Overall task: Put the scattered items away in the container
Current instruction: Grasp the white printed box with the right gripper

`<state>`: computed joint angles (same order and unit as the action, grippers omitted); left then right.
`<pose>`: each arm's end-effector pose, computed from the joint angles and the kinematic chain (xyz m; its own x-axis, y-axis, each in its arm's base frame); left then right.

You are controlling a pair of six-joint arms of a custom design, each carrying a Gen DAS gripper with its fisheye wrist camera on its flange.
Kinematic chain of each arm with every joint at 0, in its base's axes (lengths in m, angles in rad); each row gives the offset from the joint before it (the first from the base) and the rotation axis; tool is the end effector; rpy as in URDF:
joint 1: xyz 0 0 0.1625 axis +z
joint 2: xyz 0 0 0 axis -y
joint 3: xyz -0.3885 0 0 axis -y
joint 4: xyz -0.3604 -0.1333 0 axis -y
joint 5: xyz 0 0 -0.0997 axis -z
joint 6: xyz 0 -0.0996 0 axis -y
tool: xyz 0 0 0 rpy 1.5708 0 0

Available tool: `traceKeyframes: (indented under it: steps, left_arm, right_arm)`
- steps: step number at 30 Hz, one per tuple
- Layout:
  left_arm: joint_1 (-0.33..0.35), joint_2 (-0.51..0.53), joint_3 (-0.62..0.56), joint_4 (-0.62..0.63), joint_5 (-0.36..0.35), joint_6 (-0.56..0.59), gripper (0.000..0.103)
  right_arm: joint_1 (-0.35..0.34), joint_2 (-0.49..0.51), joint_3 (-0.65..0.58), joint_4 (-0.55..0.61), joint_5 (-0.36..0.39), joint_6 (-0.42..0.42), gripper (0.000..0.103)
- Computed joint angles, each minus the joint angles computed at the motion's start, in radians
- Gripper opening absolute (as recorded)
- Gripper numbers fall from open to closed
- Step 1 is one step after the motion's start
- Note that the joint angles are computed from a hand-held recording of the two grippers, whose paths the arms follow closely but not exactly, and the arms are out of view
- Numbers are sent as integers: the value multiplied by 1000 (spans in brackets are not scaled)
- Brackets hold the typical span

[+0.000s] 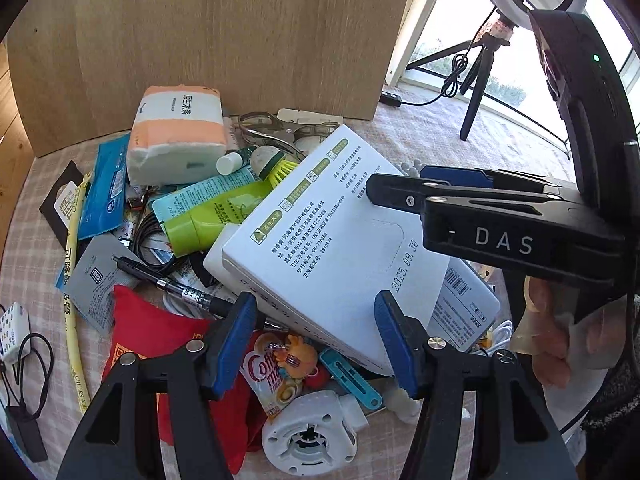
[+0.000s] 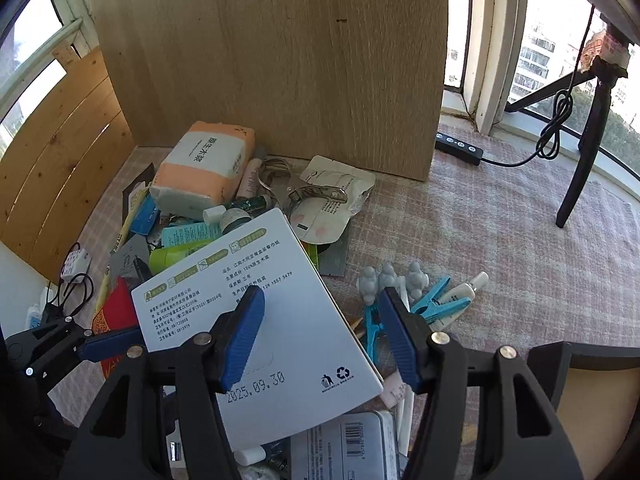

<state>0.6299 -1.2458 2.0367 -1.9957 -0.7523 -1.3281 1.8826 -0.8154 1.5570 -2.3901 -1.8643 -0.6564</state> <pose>-0.2392 -0.4293 0.1752 -0.7784 -0.3642 -0.5112 -0.0044 0.8176 -0.5758 0.2954 -0.5760 0.1146 -0.5406 -0.7948 0.2759 -0.8025 0.5856 0.1145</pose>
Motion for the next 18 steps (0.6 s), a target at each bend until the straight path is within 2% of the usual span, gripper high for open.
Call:
traceKeyframes:
  steps: [6,10,13,15,18]
  left_arm:
    - [2,-1,-1,2,0,18,59]
    - [2,-26,10,19,12,16,59]
    - [17,-50,39,-51,-20,60,59]
    - [19,-46,46,-75,-23,65,59]
    - [10,-42,42,-72,-21,50,57]
  right_arm:
    - [-25,7,-53,153,73,45,60]
    - [-26,-14,-28,164,78,69,60]
    - [-24,-35,-15,210,77,61,59]
    - [-18,-42,7,184,59,33,59]
    - [-18,-36,9,170,58,64,60]
